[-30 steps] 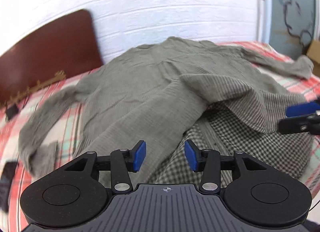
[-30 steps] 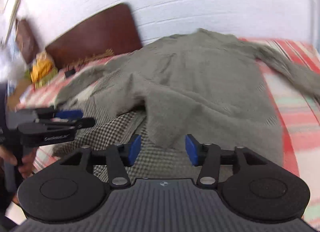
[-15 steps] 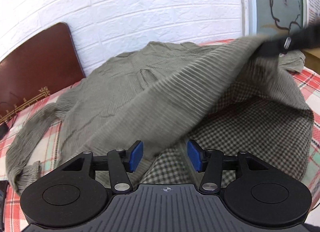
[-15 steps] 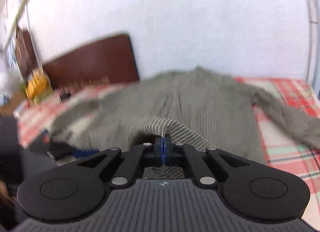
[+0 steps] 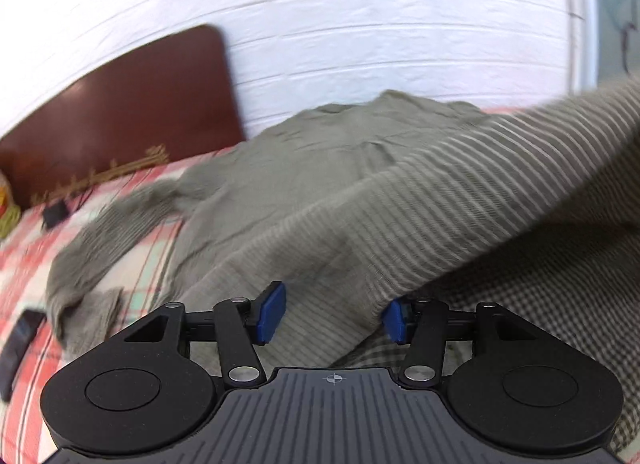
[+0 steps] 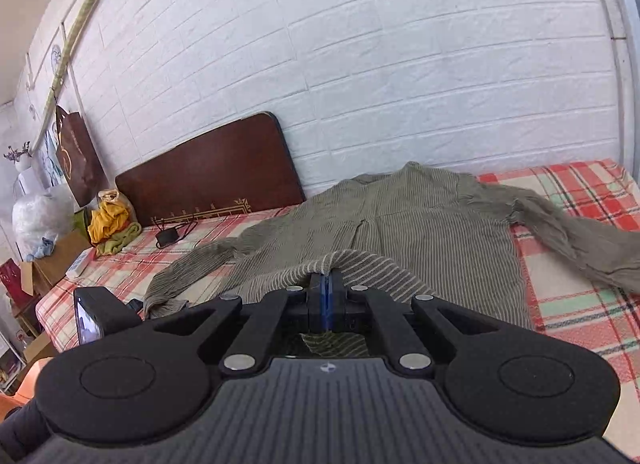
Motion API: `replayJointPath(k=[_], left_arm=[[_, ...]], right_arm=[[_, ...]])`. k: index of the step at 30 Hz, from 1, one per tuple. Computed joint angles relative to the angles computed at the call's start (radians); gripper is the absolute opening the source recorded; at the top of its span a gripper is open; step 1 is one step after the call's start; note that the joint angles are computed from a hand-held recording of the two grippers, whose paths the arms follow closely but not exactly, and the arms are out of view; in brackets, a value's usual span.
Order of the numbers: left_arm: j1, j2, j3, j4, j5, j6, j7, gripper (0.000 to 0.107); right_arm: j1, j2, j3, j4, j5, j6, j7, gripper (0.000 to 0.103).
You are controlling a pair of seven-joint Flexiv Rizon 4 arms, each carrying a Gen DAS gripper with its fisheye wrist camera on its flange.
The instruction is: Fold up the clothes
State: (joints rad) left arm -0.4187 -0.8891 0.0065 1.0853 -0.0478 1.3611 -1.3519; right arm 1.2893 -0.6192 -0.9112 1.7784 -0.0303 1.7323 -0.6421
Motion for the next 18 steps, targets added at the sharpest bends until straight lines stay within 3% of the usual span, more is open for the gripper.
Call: replayJointPath(k=[1,3,5,7,12,15,18], left_arm=[[0.007,0.006,-0.004,0.007,-0.001,-0.001,-0.014,0.041],[0.061,0.043,-0.084,0.064,-0.040,0.014,0.033,0.010],[0.128,0.093,-0.176,0.148,-0.078,0.055,0.098,0.002],[0.203,0.140,-0.274,0.230,-0.127,0.093,0.171,0.001],[0.349,0.232,-0.437,0.382,-0.257,0.142,0.269,0.001],[0.361,0.263,-0.424,0.425,-0.311,0.146,0.270,0.001],[0.275,0.266,-0.270,0.415,-0.304,0.099,0.199,0.005]], right_arm=[[0.001,0.003,0.003,0.003,0.000,-0.002,-0.001,0.001],[-0.010,0.011,0.023,0.005,-0.008,-0.007,-0.004,0.001],[-0.015,0.013,0.031,0.005,-0.020,-0.021,-0.003,0.001],[-0.030,0.015,0.049,0.002,-0.036,-0.023,0.000,0.002],[-0.085,0.025,0.122,-0.015,-0.066,-0.014,-0.004,0.002],[-0.111,0.030,0.159,-0.026,-0.082,-0.014,-0.008,0.003],[-0.155,0.037,0.219,-0.041,-0.106,-0.028,-0.013,0.004]])
